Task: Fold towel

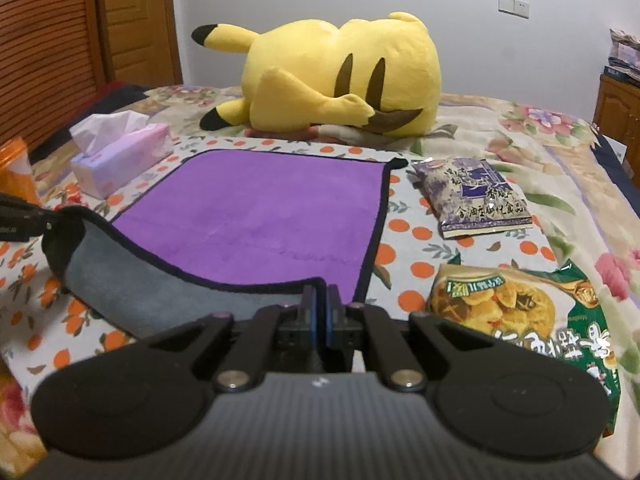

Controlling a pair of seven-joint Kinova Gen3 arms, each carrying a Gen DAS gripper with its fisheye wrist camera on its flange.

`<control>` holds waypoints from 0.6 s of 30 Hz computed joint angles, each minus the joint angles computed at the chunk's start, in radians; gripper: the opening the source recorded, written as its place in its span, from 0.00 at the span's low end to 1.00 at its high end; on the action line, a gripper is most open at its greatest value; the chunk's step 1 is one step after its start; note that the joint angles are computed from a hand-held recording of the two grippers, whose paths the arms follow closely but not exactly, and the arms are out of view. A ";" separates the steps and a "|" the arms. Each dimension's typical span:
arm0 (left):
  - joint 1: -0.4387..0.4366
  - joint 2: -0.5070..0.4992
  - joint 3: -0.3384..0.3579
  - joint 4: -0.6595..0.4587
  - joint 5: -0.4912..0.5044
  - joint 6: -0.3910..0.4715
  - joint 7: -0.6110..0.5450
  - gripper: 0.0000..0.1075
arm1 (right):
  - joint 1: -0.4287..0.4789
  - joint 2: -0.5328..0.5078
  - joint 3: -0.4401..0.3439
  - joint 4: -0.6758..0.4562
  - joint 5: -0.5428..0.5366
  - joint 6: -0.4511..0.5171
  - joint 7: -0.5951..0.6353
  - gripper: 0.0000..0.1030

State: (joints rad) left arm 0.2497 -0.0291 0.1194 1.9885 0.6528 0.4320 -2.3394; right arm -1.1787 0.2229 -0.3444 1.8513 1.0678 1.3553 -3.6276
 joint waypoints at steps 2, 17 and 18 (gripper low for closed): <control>0.002 0.008 0.004 -0.006 -0.009 -0.004 0.005 0.22 | 0.003 0.001 0.002 0.003 0.009 -0.004 0.002 0.04; -0.012 0.036 0.022 -0.081 0.023 -0.010 -0.020 0.22 | 0.034 -0.027 0.001 0.005 0.094 0.018 0.007 0.04; -0.012 0.038 0.024 -0.085 0.021 -0.014 -0.019 0.22 | 0.039 -0.029 0.002 0.002 0.101 0.016 0.013 0.04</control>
